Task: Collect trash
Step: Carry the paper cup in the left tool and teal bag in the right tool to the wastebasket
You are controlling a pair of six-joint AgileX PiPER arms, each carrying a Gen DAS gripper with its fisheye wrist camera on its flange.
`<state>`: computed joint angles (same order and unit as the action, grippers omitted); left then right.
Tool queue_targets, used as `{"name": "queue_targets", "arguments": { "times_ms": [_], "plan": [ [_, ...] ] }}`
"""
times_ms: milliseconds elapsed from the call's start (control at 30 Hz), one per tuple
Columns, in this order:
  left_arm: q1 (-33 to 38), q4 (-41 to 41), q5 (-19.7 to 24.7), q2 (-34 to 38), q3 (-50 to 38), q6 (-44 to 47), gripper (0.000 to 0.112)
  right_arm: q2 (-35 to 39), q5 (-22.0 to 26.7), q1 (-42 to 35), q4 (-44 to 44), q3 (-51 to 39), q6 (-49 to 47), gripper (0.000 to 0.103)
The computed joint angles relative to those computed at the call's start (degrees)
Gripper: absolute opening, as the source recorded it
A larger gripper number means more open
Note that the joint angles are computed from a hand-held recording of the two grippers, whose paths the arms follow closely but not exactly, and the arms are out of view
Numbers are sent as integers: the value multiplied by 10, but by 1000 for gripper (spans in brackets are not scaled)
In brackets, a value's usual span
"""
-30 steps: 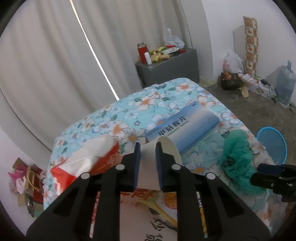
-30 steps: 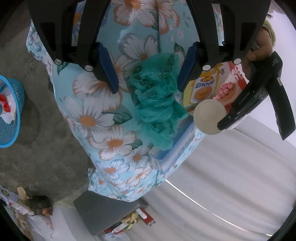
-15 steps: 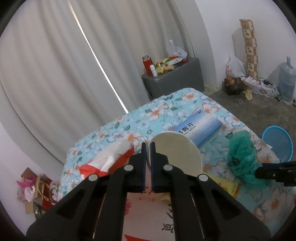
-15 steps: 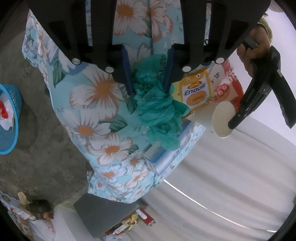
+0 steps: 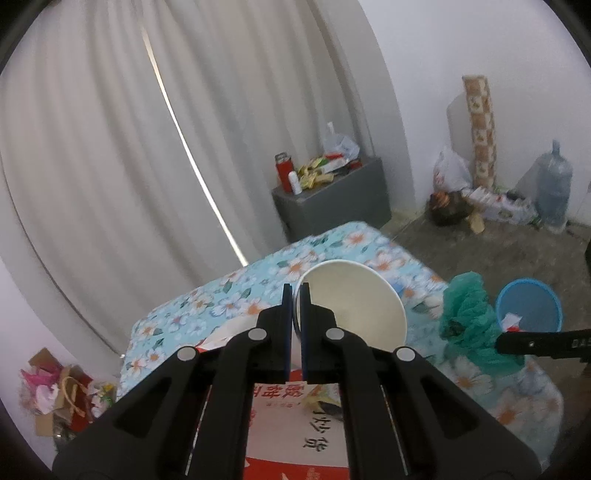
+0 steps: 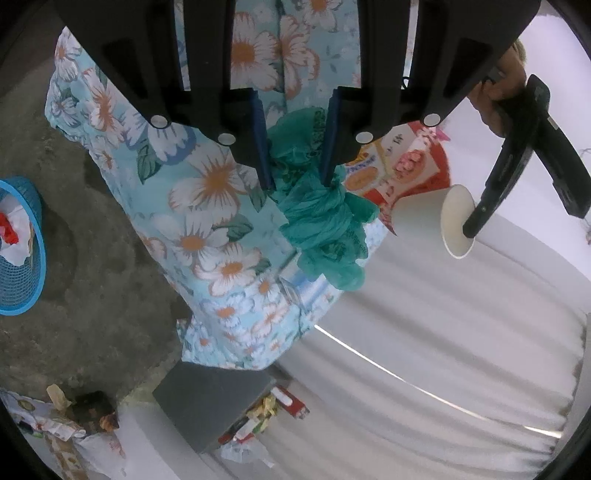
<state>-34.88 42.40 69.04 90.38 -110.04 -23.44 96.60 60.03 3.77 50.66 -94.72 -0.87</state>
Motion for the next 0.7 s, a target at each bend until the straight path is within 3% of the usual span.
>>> {"name": "queue_targets", "arguments": {
  "times_ms": [700],
  "plan": [
    [-36, -15, -5, -5, -36, -6, 2, -37, -2, -35, 74, 57, -52, 23]
  ]
}}
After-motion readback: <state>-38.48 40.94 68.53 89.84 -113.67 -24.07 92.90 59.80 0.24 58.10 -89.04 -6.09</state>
